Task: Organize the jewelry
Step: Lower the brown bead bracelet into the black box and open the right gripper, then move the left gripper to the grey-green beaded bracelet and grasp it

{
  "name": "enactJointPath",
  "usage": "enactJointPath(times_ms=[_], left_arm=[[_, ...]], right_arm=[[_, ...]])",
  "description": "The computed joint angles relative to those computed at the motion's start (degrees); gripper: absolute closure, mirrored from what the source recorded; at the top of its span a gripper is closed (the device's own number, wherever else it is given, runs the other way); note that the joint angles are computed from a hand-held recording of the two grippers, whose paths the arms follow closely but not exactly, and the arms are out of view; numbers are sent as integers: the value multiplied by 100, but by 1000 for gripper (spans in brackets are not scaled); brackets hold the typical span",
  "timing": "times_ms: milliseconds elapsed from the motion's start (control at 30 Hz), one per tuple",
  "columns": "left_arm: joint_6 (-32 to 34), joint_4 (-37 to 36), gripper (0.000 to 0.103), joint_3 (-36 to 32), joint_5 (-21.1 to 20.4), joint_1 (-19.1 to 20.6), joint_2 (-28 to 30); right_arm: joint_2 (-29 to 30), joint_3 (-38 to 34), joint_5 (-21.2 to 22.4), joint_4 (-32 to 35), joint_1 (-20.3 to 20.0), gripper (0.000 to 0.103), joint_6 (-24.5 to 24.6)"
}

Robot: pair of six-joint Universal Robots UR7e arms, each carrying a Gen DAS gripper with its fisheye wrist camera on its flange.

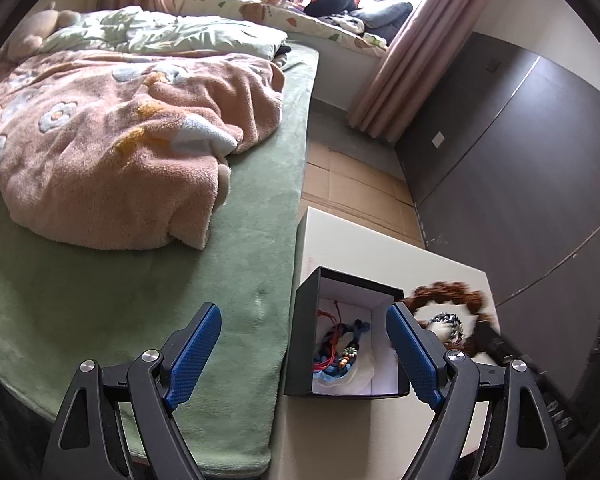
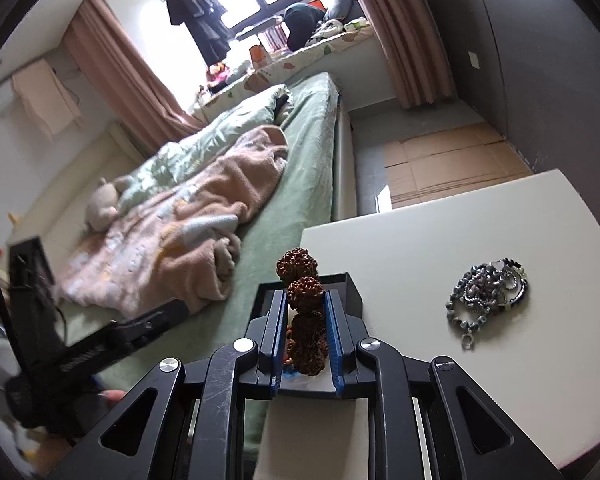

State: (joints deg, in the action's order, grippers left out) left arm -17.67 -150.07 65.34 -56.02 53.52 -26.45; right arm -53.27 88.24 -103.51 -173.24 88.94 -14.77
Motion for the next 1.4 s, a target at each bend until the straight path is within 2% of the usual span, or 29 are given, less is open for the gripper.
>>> enactJointPath(times_ms=[67,100,133,267,367,767,967,1033,1100,1200,1333,1367,1400], left_arm=[[5,-16,18,-19,22,-2,18],[21,-2,18,-43,14,-1,34],[25,6,18,-48,3,1,37],[32,70,18,-92,-51,-1,69],[88,76,18,-114,-43,-25,101],[343,200,18,-326,-163,-152,339],[592,238,18,-460,-175,-271,526],[660,229,18,-499,-196,-310,585],[718,222,18,-546,-224,-347,649],[799,319,18,-701,-299,-407,793],[911,460,18,-924,-382,-495,1006],[939,507,18,-988,-403,-516,1063],[967,534,18,-1035,-425,-531,1106]], right_arm=[[76,-158,231,449,-31,78,11],[93,-221,275,662,-38,66,41],[121,-315,263,931,-38,61,86],[17,-185,240,773,-73,54,157],[-201,-10,390,711,-174,54,325],[-855,500,62,461,-433,53,443],[-1067,637,-249,494,-570,53,554],[-1151,671,-214,573,-645,47,623],[-1217,701,-206,601,-709,36,711],[-1302,750,-234,583,-796,33,843],[-1465,836,21,638,-971,29,1083],[-1496,853,94,632,-1006,26,1135],[-1522,875,167,610,-1036,18,1181]])
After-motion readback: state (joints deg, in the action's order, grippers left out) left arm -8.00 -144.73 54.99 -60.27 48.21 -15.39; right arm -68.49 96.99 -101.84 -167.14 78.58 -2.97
